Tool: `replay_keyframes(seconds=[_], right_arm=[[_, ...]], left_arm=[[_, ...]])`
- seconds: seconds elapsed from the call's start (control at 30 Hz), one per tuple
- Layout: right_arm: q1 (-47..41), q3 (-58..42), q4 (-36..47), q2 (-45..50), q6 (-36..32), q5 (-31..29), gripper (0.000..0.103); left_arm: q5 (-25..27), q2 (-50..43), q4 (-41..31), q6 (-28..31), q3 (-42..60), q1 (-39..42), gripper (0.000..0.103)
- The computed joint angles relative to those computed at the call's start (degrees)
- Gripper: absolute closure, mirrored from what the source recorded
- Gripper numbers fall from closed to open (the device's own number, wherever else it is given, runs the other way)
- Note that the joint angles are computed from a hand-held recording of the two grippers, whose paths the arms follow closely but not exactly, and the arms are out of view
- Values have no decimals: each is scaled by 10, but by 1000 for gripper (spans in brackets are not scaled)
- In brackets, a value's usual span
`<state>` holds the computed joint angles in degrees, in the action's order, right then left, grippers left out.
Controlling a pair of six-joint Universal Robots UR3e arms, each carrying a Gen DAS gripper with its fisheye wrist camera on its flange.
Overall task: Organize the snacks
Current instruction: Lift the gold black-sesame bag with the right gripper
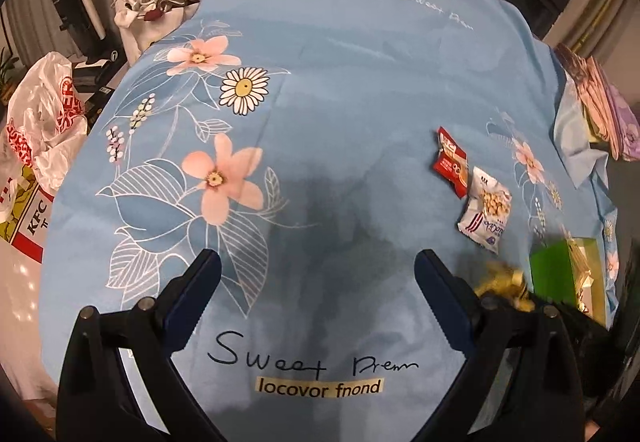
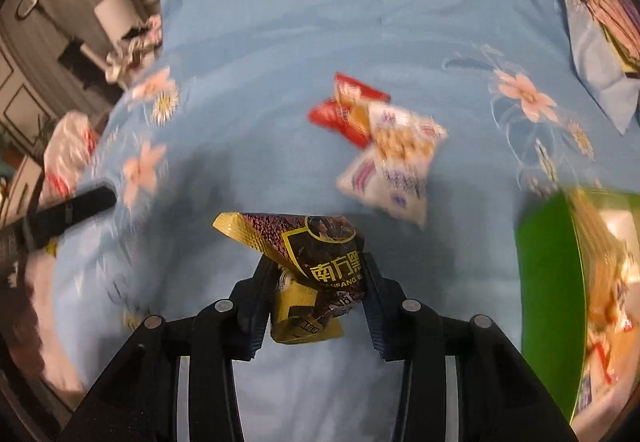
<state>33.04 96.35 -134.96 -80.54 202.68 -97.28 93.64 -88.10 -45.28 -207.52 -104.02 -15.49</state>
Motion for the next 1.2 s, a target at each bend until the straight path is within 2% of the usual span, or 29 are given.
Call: replay_keyframes(seconds=[0.2,0.33,0.5,0.57,0.73,0.9,0.93,1.0,1.1,1.2], right_arm=[[-65,94,-32,-54,-20,110,59],[-106,160,-89,-111,-15,163,44],[-209,264,-151,-201,13,284,44],[-234,286,-164,-219,27,313,44],[-267,315,-171,-243,41,330,44],[-283,326,-180,-230,31,374,44],[-298,336,-168,-241,19,388,43],[-294,331,-161,-229,22,381,43],[-278,318,-154,-209,20,364,43],[-281,321,-160,-201,10,384,43]], left_arm=[[-9,-28,-6,3,19,-20,5],[-30,-31,13,2,18,-30,5],[-68,-49,43,20,26,-58,6],[-91,-63,51,23,31,-65,7],[-182,-106,54,26,46,-73,11],[-235,-145,76,21,51,-79,19],[-262,-156,91,15,45,-72,21],[-298,-173,97,-8,43,-64,33],[-316,-179,101,-12,40,-67,38],[-328,-190,117,-13,41,-73,41]])
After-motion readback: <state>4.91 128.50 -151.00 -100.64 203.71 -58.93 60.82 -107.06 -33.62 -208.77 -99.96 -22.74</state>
